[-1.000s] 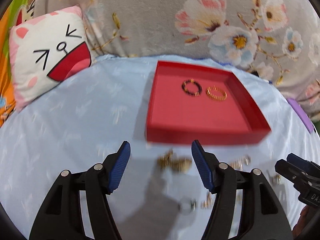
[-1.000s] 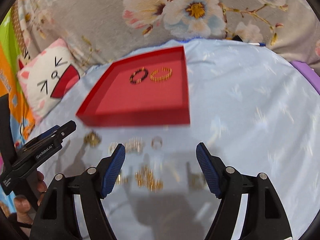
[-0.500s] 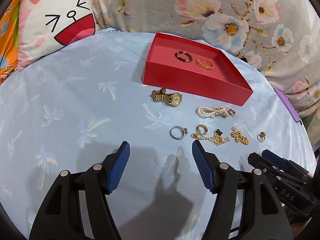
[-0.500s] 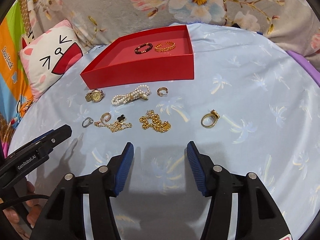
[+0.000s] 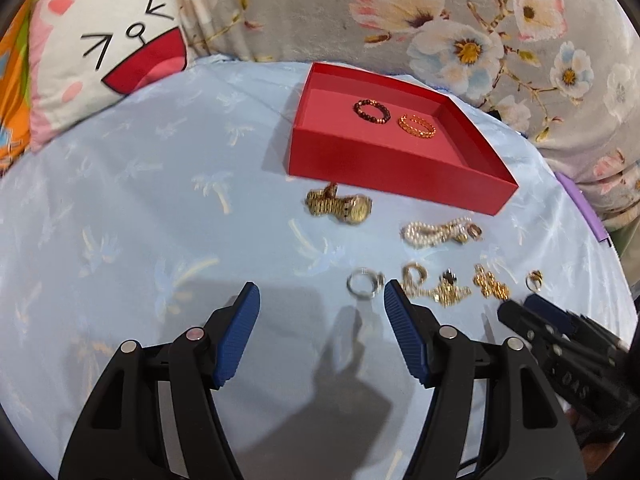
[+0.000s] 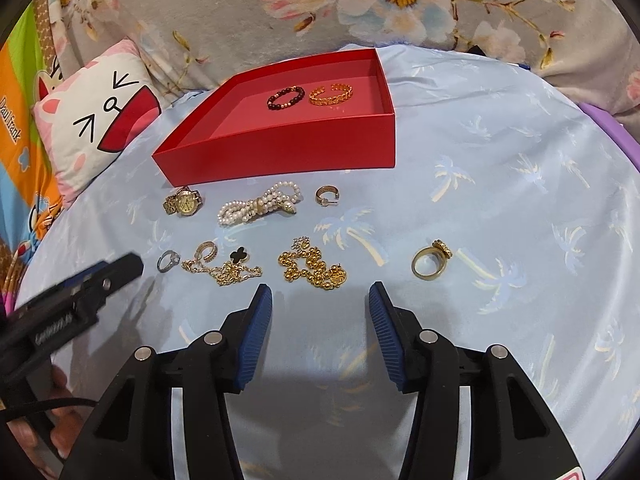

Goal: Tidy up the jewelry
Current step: 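Grasp the gold watch with the left tool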

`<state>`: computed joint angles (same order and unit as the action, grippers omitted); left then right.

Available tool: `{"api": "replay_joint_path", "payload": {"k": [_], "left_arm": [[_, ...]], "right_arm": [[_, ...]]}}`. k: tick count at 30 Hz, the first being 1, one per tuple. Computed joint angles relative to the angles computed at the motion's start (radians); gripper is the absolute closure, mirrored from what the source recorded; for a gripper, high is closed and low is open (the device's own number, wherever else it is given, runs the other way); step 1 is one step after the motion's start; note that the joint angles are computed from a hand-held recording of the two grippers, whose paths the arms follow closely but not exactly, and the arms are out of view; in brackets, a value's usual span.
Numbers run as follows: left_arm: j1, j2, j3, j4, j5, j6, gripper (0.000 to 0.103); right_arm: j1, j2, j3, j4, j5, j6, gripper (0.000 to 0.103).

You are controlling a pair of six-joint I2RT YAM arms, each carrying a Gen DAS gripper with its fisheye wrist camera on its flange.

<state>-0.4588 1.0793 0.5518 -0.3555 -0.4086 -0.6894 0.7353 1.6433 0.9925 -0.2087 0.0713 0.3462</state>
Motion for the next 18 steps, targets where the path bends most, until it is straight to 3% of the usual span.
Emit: {"api": "replay_joint_path", "payload": {"k": [5, 8, 11, 15, 17, 18], "left_arm": [[0.144, 0.168, 0.113, 0.087, 0.13, 0.15, 0.041], [0.192, 0.261, 0.156, 0.117, 0.186, 0.176, 0.041], [0.205, 0.308, 0.171, 0.14, 0.179, 0.174, 0.045], [0.2, 0.333, 0.18, 0.165, 0.166, 0.188, 0.059], [0.197, 0.337, 0.176, 0.176, 0.171, 0.189, 0.077], [0.198, 0.338, 0.177, 0.178, 0.176, 0.191, 0.08]], "right_arm": [[0.003, 0.001, 0.001, -0.001, 0.002, 0.002, 0.054], [0.003, -0.001, 0.0, -0.001, 0.001, -0.001, 0.053], [0.003, 0.002, 0.003, -0.004, -0.003, -0.001, 0.052], [0.005, 0.005, 0.007, -0.006, -0.005, -0.001, 0.052], [0.003, 0.007, 0.009, -0.008, -0.007, -0.002, 0.052], [0.003, 0.007, 0.01, -0.008, -0.008, -0.001, 0.052]]}}
